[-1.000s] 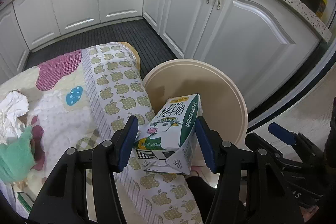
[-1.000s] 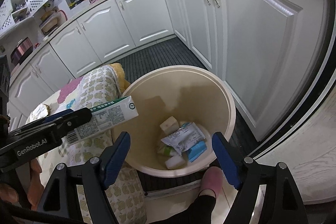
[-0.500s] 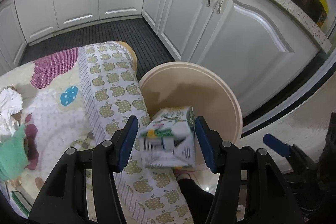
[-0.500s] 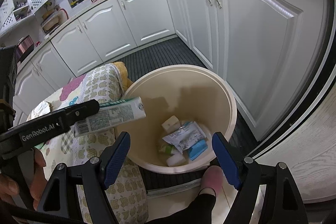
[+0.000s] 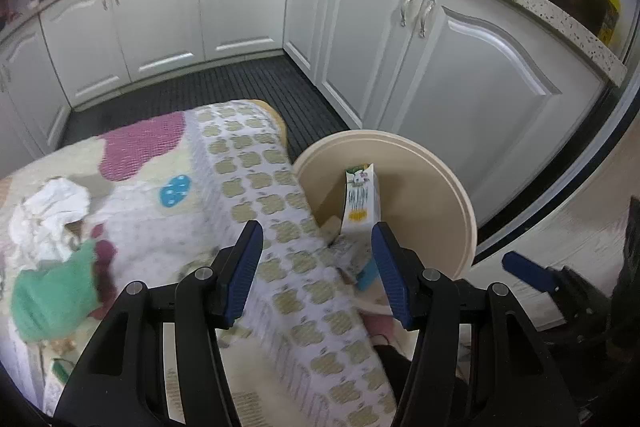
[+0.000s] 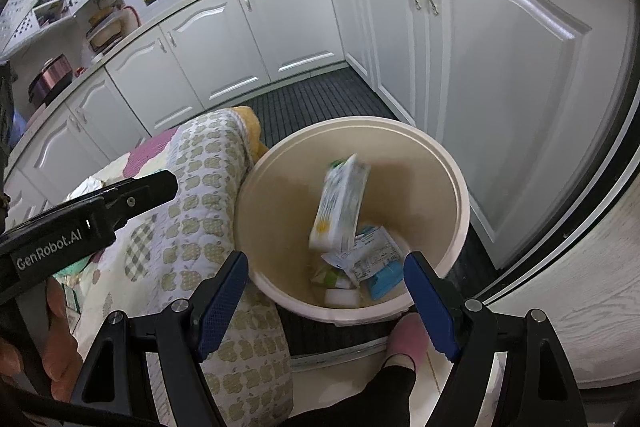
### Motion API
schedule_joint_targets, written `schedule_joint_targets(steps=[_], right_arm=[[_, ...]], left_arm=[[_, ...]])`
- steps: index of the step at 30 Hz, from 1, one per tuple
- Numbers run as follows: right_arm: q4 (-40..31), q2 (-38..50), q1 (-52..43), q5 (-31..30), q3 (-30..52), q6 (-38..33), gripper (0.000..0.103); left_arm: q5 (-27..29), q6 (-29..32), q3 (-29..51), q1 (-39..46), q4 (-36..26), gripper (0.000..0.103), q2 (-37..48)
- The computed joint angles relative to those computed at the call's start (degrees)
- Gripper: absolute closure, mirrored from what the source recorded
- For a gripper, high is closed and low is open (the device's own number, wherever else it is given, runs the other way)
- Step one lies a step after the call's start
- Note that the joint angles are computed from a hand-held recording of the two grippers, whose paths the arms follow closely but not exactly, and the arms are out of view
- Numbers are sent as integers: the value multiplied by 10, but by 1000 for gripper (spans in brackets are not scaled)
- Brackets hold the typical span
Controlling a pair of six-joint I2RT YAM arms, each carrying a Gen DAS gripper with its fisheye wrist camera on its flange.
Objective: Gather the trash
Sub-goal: 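Move both open tools back over the table items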
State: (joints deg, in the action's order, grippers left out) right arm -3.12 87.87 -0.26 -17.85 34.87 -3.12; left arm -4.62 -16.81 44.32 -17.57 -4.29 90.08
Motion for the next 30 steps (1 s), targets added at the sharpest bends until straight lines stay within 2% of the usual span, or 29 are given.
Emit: schedule_joint_targets(steps=[11, 20, 24, 30], right_arm=[[-24, -84, 58, 32, -31, 24, 25], [-52, -139, 158, 91, -37, 69, 25], [-58, -162, 194, 101, -43, 87, 25], [-60, -163, 263, 113, -35, 117, 25]], left_arm=[[-36, 20, -90, 27, -5, 48, -111], [-31, 51, -161, 88, -34, 48, -238], [-17, 76, -186, 130, -61, 48, -297], [49, 143, -215, 251, -113, 48, -376]])
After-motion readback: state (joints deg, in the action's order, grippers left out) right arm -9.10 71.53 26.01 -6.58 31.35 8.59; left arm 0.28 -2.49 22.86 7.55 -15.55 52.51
